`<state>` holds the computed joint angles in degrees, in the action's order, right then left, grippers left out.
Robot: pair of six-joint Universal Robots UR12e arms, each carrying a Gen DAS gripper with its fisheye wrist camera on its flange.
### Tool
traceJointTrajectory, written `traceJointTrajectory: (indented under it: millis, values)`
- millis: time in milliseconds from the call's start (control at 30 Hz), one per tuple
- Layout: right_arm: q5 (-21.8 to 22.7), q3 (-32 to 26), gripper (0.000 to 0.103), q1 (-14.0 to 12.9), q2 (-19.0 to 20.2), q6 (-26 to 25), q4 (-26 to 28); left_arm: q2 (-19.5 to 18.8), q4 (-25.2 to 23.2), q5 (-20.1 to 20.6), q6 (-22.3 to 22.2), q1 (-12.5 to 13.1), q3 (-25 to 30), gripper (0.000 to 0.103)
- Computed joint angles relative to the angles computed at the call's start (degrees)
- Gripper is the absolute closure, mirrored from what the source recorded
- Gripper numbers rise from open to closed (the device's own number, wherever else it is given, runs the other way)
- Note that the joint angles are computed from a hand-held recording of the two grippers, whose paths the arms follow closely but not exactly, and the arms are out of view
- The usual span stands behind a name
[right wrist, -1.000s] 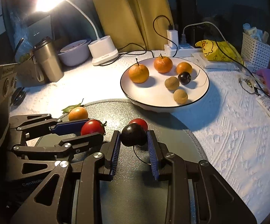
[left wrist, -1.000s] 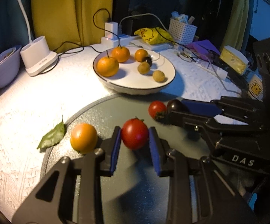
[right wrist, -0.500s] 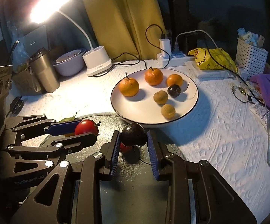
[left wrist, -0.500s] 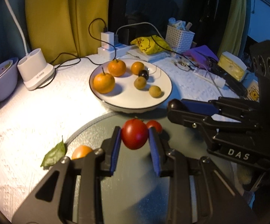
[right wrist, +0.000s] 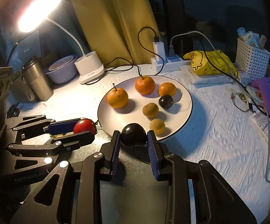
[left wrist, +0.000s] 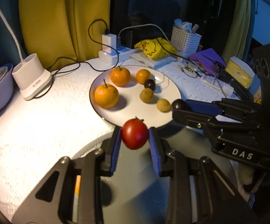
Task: Organize fruits
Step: 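Carry both tomatoes onto the white plate and open both tools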
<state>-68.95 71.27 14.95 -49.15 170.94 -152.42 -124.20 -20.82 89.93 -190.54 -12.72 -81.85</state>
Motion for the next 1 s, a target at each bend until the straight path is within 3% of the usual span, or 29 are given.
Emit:
traceJointTrajectory:
  millis: [733, 1000]
  values:
    - [0.0, -6.9, 0.072, -0.2, 4.4, 0.3, 3.5, -3.9, -3.8, -0.5, -0.5, 1.3, 5.5, 0.071]
    - [0.4, -9.7, 0.072, 0.5, 5.8, -1.0, 4.3, -3.2, -0.9, 0.8, -2.7, 1.9, 4.2, 0.071]
